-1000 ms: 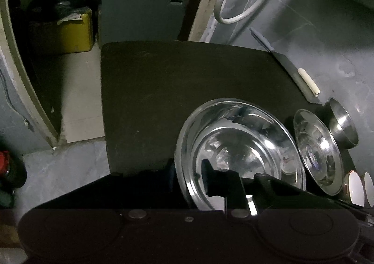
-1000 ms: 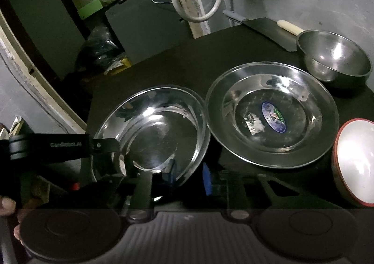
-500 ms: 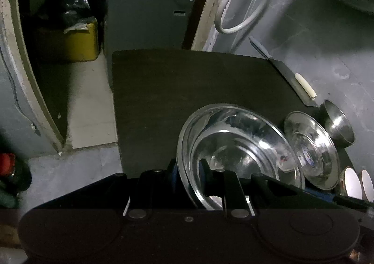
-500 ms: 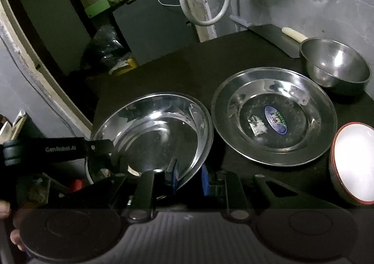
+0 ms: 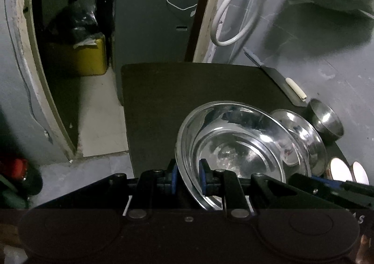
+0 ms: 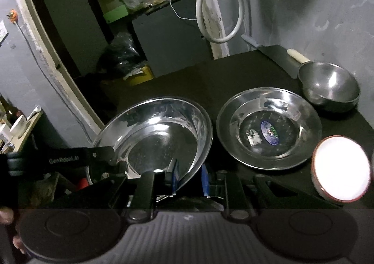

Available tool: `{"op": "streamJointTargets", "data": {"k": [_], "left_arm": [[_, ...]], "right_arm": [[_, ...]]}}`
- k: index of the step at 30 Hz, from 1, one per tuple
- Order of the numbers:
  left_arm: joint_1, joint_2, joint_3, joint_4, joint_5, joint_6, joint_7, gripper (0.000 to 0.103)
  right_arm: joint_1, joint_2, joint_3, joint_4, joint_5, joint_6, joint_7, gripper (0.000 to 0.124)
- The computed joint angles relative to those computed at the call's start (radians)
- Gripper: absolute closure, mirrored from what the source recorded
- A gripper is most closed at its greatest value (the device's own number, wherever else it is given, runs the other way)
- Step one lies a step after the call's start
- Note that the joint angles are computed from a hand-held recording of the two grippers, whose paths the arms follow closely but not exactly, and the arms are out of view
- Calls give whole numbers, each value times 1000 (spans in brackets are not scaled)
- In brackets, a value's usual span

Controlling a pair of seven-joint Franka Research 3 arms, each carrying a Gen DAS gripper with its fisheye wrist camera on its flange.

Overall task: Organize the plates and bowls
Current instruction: 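Lift the large steel basin with the left gripper toward the other steel plate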

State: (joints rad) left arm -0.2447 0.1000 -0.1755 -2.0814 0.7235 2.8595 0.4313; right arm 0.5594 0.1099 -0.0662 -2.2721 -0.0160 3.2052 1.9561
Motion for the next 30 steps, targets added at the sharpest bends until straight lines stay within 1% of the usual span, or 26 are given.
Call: {"op": "streamJointTargets", "data": {"k": [2, 4, 6, 8, 11, 12, 16, 21, 24, 30], "left_arm": [[-11, -17, -5, -12, 19, -14, -25, 83], [-18, -34, -16, -30, 25, -23, -41, 83], [-24, -49, -27, -45, 29, -33, -51, 83], [-30, -62, -40, -59, 24, -49, -53, 83], [-38, -84, -56, -84, 10, -65, -62, 83], [-39, -92, -60, -94, 4, -66, -67, 82], [-45, -125, -78, -132, -28, -82, -74, 82], [-55, -155, -100, -156, -42, -122, -69, 82], [-65, -163, -113, -161, -50, -151, -60, 81], [-84, -158, -125, -156, -61, -189, -39, 79]], "right_arm": [[23, -30, -30, -28, -37, 2, 24, 101], [32, -58, -51, -58, -105, 7, 76, 101], [13, -88, -41, -89, -144, 5, 100, 101], [-10, -115, -18, -119, -143, 2, 90, 101], [-2, -154, -10, -165, -23, -1, -23, 101], [-4, -166, -3, -177, -5, -2, -40, 101], [61, -217, -40, -229, 138, -6, -179, 101], [138, -270, -88, -279, 266, -8, -310, 101], [143, -296, -86, -303, 308, -15, -362, 101], [101, -324, -38, -333, 373, -33, -422, 101]]}}
